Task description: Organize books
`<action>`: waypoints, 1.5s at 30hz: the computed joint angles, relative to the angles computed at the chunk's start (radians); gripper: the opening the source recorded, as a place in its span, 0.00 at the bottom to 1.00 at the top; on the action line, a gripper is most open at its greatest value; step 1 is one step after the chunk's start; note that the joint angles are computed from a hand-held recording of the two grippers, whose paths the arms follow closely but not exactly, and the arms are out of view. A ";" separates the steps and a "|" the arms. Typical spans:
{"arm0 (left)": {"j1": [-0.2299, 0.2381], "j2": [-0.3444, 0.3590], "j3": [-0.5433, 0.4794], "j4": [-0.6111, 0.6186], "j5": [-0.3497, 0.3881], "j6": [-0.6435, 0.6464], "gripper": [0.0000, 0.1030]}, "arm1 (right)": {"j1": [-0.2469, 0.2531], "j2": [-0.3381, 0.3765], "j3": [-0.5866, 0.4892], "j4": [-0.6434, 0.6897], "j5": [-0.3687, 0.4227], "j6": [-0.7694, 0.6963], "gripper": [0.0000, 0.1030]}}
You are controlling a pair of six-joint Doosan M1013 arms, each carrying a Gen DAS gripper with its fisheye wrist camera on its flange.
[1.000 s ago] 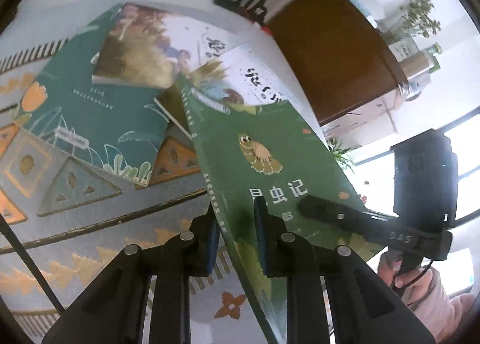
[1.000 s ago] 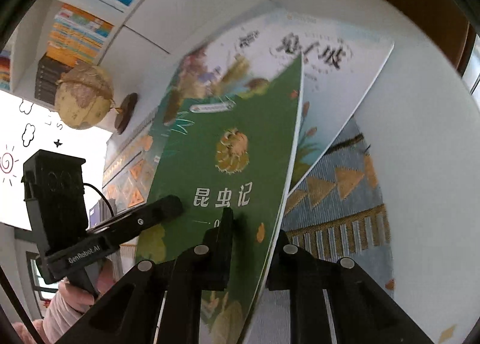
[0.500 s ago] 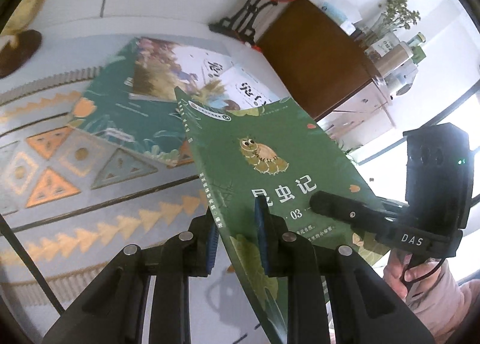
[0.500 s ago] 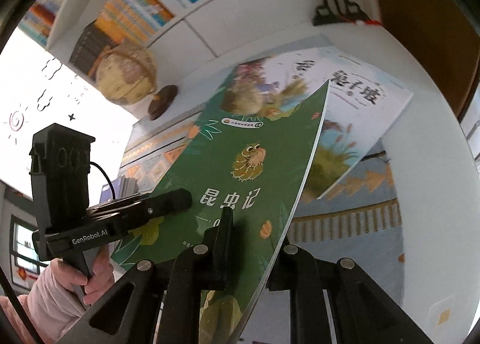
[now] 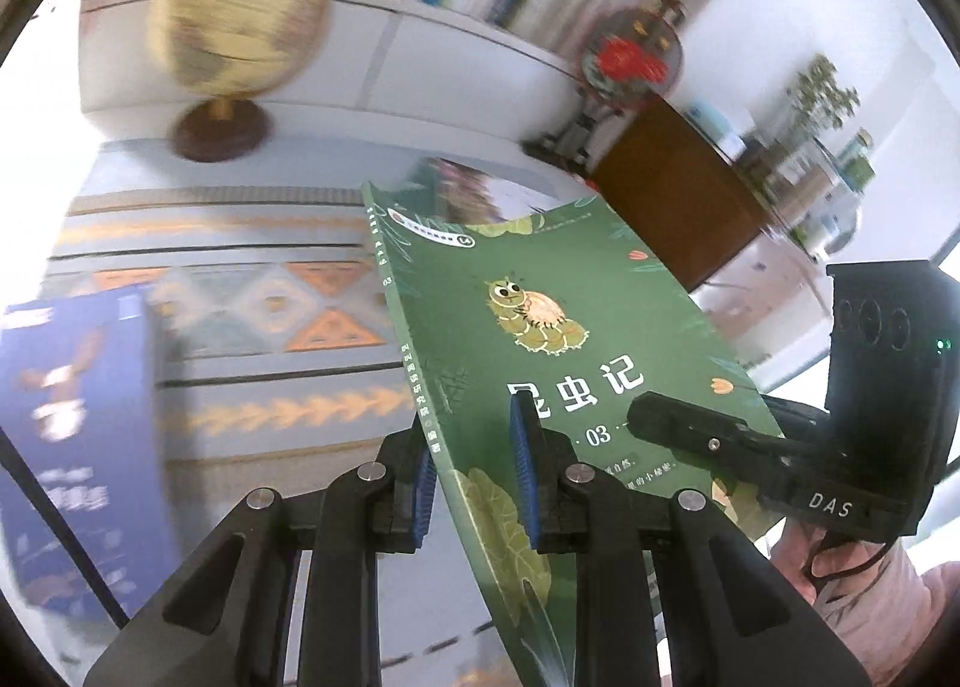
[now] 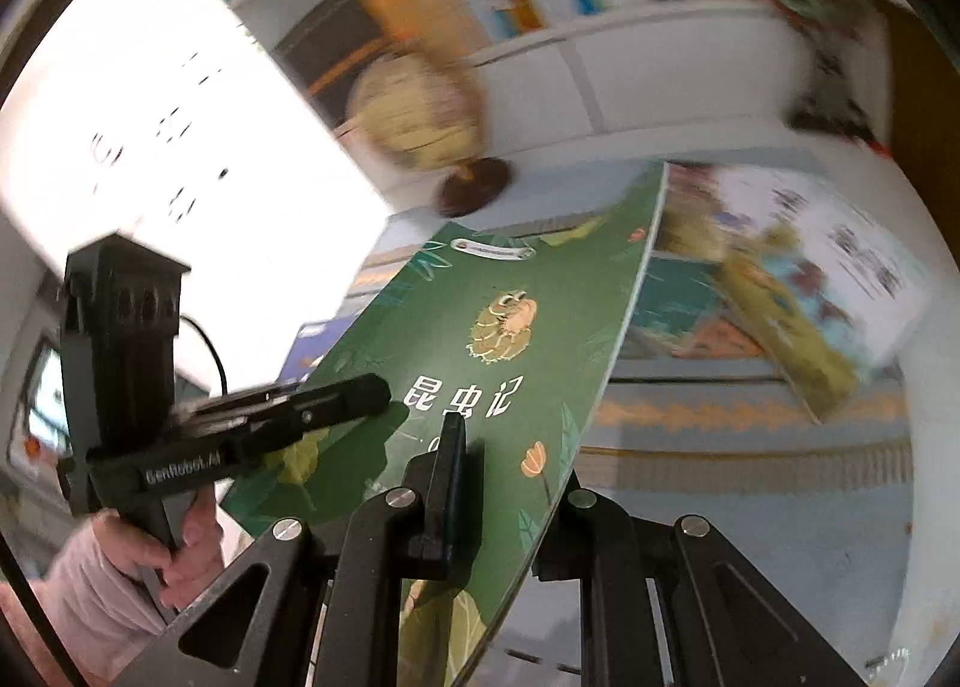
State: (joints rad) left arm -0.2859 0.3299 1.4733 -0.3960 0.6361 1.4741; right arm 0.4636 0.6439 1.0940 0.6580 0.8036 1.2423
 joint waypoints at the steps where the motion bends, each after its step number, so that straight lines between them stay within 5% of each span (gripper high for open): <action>1: 0.009 -0.023 0.024 0.023 -0.012 -0.025 0.18 | 0.010 0.007 -0.013 0.025 0.008 -0.013 0.16; 14: 0.143 -0.129 0.168 0.299 0.018 -0.322 0.19 | 0.160 0.200 -0.298 0.040 0.133 0.050 0.16; 21: 0.215 -0.098 0.184 0.222 -0.007 -0.286 0.19 | 0.203 0.325 -0.500 -0.052 0.191 0.132 0.16; 28: 0.234 -0.076 0.191 0.186 -0.007 -0.277 0.19 | 0.206 0.419 -0.647 -0.079 0.287 0.213 0.16; 45: 0.246 -0.046 0.195 0.214 0.040 -0.311 0.23 | 0.221 0.437 -0.640 -0.113 0.303 0.307 0.18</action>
